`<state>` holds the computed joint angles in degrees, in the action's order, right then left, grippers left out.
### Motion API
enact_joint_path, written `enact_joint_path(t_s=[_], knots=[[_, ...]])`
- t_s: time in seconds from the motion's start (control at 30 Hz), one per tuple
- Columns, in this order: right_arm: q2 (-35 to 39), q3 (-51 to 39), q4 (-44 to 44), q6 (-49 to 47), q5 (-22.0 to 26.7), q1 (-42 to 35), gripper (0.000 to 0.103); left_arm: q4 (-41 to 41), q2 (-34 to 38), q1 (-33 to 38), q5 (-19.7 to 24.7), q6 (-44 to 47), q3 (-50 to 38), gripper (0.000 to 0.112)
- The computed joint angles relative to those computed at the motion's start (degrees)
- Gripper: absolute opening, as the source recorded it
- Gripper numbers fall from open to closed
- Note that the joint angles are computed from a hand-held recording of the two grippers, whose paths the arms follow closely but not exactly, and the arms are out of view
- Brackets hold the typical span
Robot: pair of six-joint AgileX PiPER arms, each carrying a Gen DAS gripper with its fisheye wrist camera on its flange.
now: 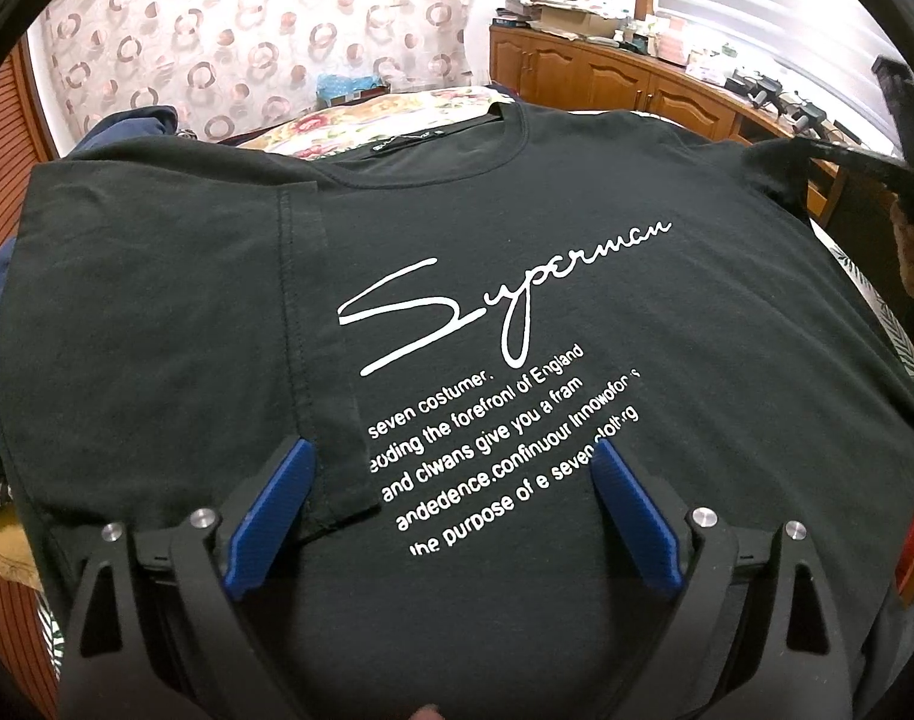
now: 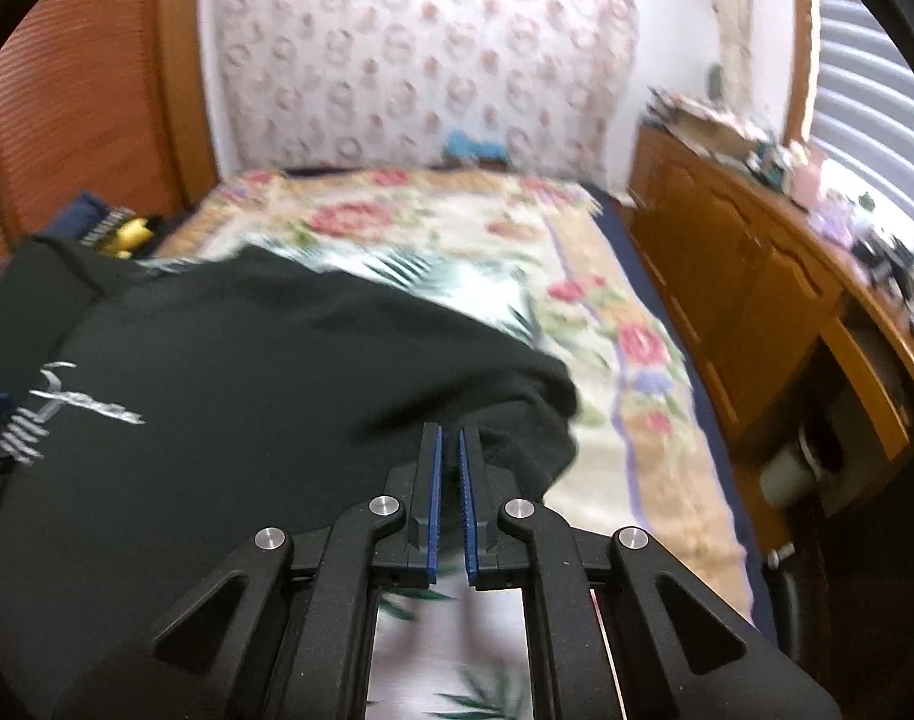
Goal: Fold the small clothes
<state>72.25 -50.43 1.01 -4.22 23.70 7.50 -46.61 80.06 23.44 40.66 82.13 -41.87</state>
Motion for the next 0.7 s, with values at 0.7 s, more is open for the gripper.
enact_joint_path(t_s=[0.7], knots=[[-1.33, 7.96, -7.76, 13.98, 0.92, 18.09, 0.012, -13.57, -10.91, 14.91, 12.91, 9.97, 3.93, 0.094]])
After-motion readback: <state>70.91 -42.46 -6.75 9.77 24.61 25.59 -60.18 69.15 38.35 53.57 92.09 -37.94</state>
